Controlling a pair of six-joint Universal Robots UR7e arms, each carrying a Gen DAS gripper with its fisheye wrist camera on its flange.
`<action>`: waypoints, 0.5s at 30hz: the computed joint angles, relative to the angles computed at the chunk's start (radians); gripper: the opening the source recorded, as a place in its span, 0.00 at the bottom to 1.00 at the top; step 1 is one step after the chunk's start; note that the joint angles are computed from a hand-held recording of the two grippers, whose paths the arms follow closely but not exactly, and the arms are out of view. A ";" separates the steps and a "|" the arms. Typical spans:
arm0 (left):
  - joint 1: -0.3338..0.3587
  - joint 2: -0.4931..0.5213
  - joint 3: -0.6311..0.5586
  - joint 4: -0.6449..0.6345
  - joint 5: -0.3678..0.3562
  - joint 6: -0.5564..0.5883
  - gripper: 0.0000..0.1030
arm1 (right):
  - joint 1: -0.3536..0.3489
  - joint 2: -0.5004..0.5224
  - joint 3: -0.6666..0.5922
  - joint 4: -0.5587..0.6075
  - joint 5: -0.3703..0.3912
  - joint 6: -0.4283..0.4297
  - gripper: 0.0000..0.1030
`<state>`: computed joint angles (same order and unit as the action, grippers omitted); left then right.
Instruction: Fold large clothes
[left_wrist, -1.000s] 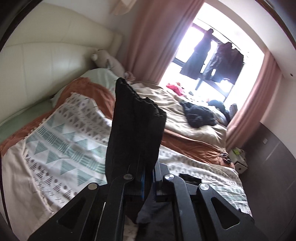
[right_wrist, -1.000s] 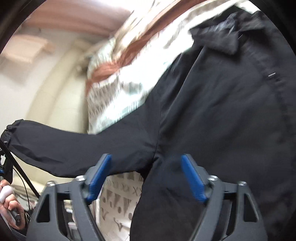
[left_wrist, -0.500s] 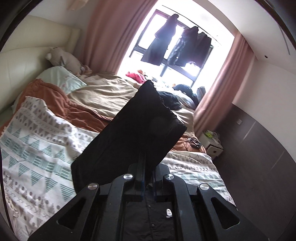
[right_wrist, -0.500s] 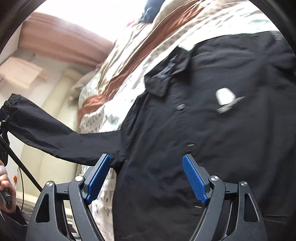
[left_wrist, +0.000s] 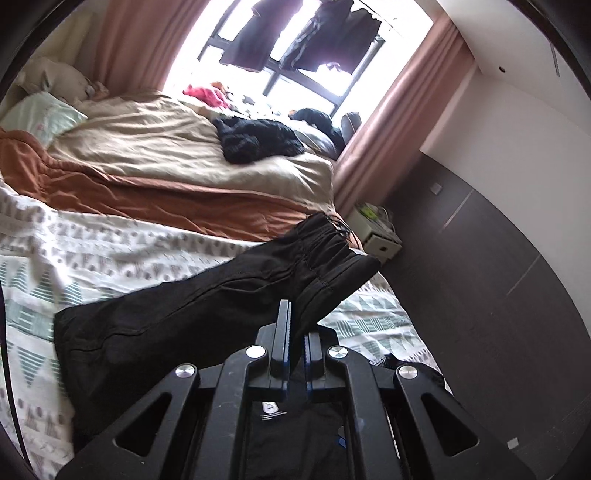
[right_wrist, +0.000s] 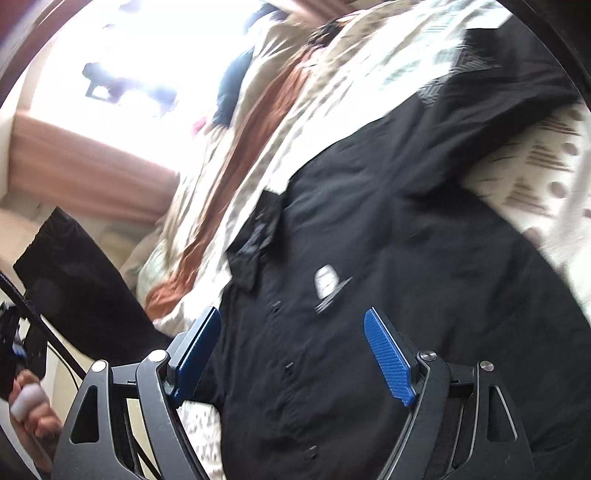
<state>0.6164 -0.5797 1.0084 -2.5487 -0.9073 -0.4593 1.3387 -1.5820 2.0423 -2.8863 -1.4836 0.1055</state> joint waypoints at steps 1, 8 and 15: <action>0.005 0.017 -0.015 0.002 -0.014 0.001 0.07 | -0.009 -0.004 0.002 0.000 0.001 0.019 0.77; 0.048 0.151 -0.128 0.078 -0.148 -0.037 0.08 | -0.025 -0.017 -0.001 -0.022 -0.033 0.148 0.77; 0.083 0.238 -0.176 0.228 -0.295 -0.167 0.16 | -0.056 -0.074 0.040 -0.052 -0.021 0.205 0.77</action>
<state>0.6989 -0.3413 0.8319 -2.3208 -1.2021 -0.6267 1.2824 -1.6556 2.0821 -2.9382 -1.5043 0.3104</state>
